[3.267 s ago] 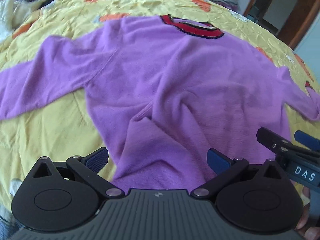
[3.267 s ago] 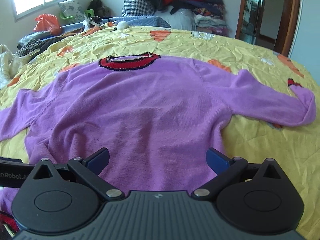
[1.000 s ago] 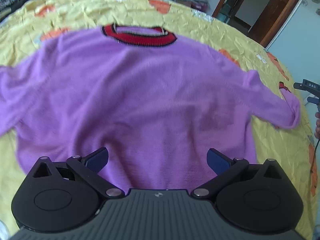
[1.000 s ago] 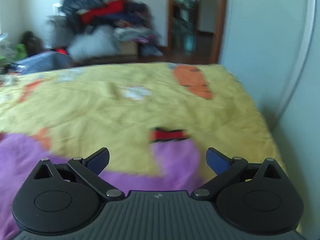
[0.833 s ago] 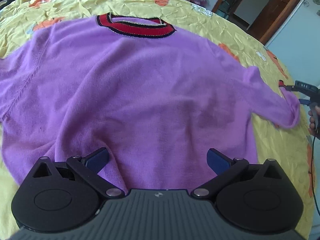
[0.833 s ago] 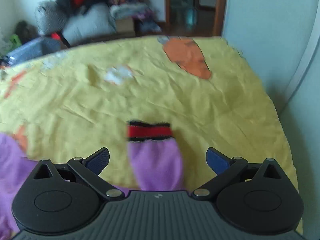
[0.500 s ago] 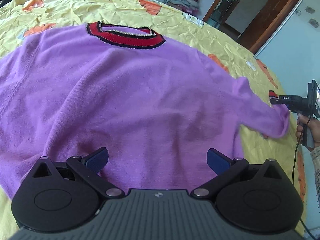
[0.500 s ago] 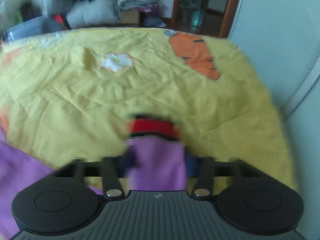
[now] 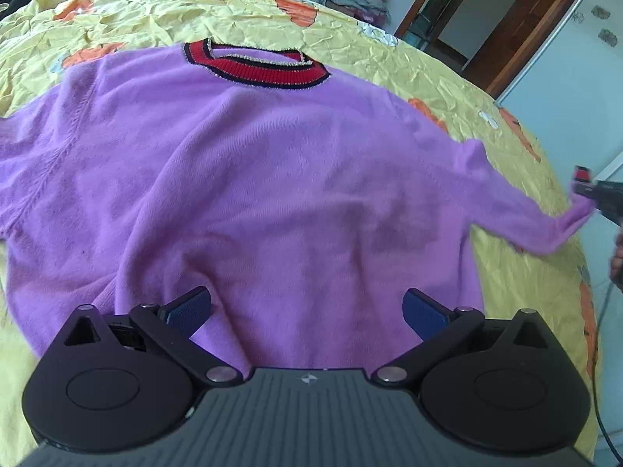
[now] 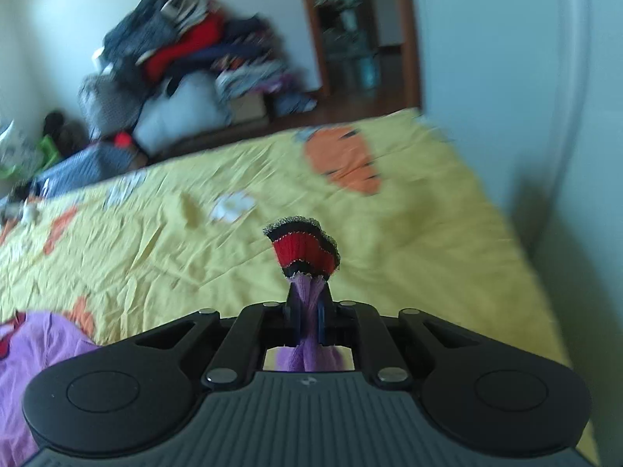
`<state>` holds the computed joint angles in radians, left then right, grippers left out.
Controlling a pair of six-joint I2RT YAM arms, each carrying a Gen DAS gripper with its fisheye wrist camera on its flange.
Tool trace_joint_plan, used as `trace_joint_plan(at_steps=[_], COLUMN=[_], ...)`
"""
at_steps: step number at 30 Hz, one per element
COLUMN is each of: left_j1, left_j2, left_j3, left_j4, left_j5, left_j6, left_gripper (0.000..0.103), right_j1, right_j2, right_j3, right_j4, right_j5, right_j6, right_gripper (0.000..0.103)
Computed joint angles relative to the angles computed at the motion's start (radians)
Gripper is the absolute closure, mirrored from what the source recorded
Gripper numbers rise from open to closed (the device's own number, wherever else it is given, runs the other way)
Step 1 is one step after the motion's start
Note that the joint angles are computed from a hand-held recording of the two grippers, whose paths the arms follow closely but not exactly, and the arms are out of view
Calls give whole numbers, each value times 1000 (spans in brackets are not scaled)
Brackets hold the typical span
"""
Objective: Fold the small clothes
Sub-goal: 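Grasp the red cuff of a purple sleeve with the right tool, then carry the sleeve across the sweater body toward the collar, open right tool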
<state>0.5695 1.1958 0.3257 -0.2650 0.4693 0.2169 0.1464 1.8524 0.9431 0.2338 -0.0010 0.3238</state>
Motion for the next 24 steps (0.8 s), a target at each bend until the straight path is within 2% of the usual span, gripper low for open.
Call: trace_joint_plan(at_steps=[2, 5, 8, 9, 10, 14, 16, 17, 18, 19, 20, 21, 22, 24], left_j1=[21, 60, 71, 71, 69, 76, 76, 71, 63, 52, 40, 30, 24, 22], left_j2=[-5, 6, 17, 17, 8, -45, -64, -62, -58, -58, -60, -63, -66, -85], left_j3=[-1, -3, -6, -5, -6, -5, -6, -4, -2, -2, -5, -6, -4, -2], left_j4=[-24, -42, -46, -52, -61, -109, -117, -116, -115, -112, -107, -107, -113, -135], left_j5=[4, 32, 37, 38, 36, 45, 48, 48, 44, 37, 29, 23, 22, 20], left_j6=[16, 56, 69, 73, 73, 90, 85, 79, 72, 63, 53, 46, 45, 48], left_gripper=[0, 0, 0, 0, 0, 0, 0, 0, 0, 0, 0, 0, 0, 0], right_j1=[-32, -116, -201, -219, -235, -305, -352, -358, -359, -364, -367, -354, -335, -304], right_j2=[-108, -182, -141, -124, -119, -128, -85, -62, -36, 1, 47, 71, 82, 61], right_j3=[-119, -256, -362, -392, -429, -583, -601, -596, -584, -566, -571, -567, -545, -507], right_j4=[20, 37, 122, 162, 206, 419, 490, 509, 521, 540, 629, 672, 660, 566], right_j5=[27, -34, -134, -141, -148, -208, -288, -295, -298, -327, -353, -339, -319, -279], right_j6=[25, 46, 105, 144, 175, 237, 226, 215, 219, 220, 213, 200, 176, 135], right_gripper=[96, 95, 90, 85, 72, 68, 66, 64, 61, 46, 34, 32, 33, 95])
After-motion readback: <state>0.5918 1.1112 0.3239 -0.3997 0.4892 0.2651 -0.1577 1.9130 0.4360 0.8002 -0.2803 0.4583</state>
